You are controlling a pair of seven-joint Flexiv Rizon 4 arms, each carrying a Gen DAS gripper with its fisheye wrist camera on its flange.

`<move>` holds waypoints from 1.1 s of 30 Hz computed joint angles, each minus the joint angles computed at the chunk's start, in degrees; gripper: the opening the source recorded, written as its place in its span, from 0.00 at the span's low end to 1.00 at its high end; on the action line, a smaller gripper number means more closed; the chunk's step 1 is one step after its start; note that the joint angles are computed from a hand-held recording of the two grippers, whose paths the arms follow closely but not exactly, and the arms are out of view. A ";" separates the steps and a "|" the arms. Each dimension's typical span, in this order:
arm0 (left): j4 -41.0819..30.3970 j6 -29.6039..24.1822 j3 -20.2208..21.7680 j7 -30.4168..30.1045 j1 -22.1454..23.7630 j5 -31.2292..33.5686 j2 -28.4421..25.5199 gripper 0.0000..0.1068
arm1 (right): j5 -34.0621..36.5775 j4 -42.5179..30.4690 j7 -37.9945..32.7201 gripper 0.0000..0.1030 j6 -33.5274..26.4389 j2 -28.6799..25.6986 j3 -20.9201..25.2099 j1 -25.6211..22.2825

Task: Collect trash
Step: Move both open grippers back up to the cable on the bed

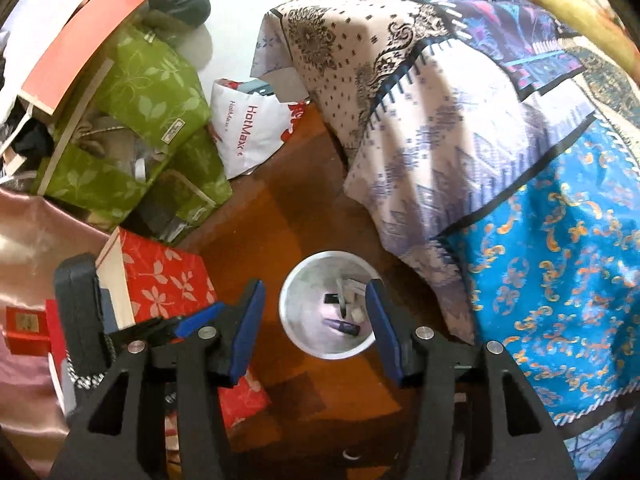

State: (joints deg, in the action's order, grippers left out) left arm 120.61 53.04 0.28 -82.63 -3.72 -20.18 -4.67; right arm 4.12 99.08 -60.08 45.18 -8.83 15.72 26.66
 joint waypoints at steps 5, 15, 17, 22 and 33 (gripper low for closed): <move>-0.18 -0.20 0.23 -0.66 -0.27 2.15 2.03 0.17 | -0.87 1.61 -0.65 0.47 0.11 2.10 0.17 0.01; -0.97 0.49 -0.08 -1.83 -1.87 5.78 8.97 0.17 | -3.43 6.29 1.67 0.47 2.34 8.88 0.00 -0.60; -1.49 0.71 -0.39 -1.91 -2.44 5.72 9.89 0.17 | -4.43 7.63 3.07 0.47 3.26 10.54 -0.10 -1.00; -3.34 1.43 -1.52 -2.13 -4.30 5.60 11.75 0.18 | -5.75 10.58 4.80 0.47 4.12 15.30 -0.61 -2.56; -10.58 3.41 -5.27 -2.71 -9.38 6.56 9.39 0.22 | -13.00 18.59 6.43 0.47 3.30 27.53 -1.81 -9.35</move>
State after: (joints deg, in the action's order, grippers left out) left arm 110.03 56.45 -4.99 -85.35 -13.10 -13.62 4.72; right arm -8.89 117.67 -53.65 48.49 18.71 13.91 17.31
